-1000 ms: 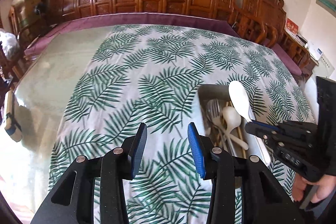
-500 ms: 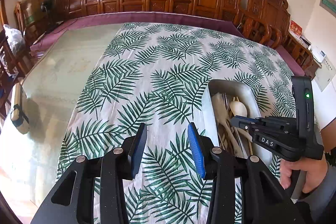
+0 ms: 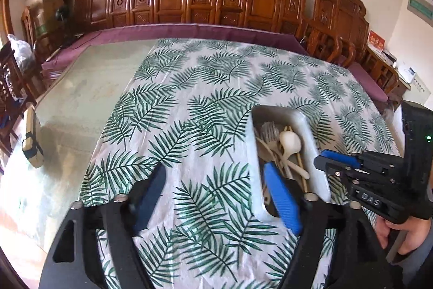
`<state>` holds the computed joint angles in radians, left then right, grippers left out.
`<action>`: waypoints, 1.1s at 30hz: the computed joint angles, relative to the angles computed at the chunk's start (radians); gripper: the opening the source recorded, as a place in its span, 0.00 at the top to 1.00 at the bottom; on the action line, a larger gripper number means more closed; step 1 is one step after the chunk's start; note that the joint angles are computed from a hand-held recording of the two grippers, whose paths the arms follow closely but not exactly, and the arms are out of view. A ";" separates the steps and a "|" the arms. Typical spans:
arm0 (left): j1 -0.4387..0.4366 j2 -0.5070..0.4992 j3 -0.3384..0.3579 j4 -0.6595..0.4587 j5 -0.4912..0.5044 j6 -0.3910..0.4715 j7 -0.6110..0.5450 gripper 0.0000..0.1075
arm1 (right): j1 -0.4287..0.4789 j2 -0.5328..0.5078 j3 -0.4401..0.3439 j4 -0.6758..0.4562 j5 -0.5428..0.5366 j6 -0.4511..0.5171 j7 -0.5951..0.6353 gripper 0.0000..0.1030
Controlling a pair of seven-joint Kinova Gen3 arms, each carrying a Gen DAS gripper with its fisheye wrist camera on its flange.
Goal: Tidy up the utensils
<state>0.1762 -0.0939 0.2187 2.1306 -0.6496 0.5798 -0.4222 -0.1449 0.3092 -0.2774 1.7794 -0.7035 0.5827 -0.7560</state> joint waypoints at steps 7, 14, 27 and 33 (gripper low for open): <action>0.052 -0.015 0.074 -0.026 -0.064 0.102 0.135 0.11 | 0.072 -0.149 0.031 0.121 -0.150 -0.014 0.130 0.41; 0.150 0.014 0.144 -0.083 -0.145 0.256 0.267 0.11 | 0.066 -0.291 0.151 0.225 -0.235 -0.008 0.223 0.11; 0.411 0.090 0.160 -0.140 -0.265 0.372 0.508 0.11 | 0.026 -0.561 0.377 0.354 -0.168 0.054 0.226 0.03; 0.509 0.120 0.160 -0.190 -0.264 0.460 0.537 0.11 | 0.000 -0.658 0.442 0.413 -0.097 0.026 0.170 0.03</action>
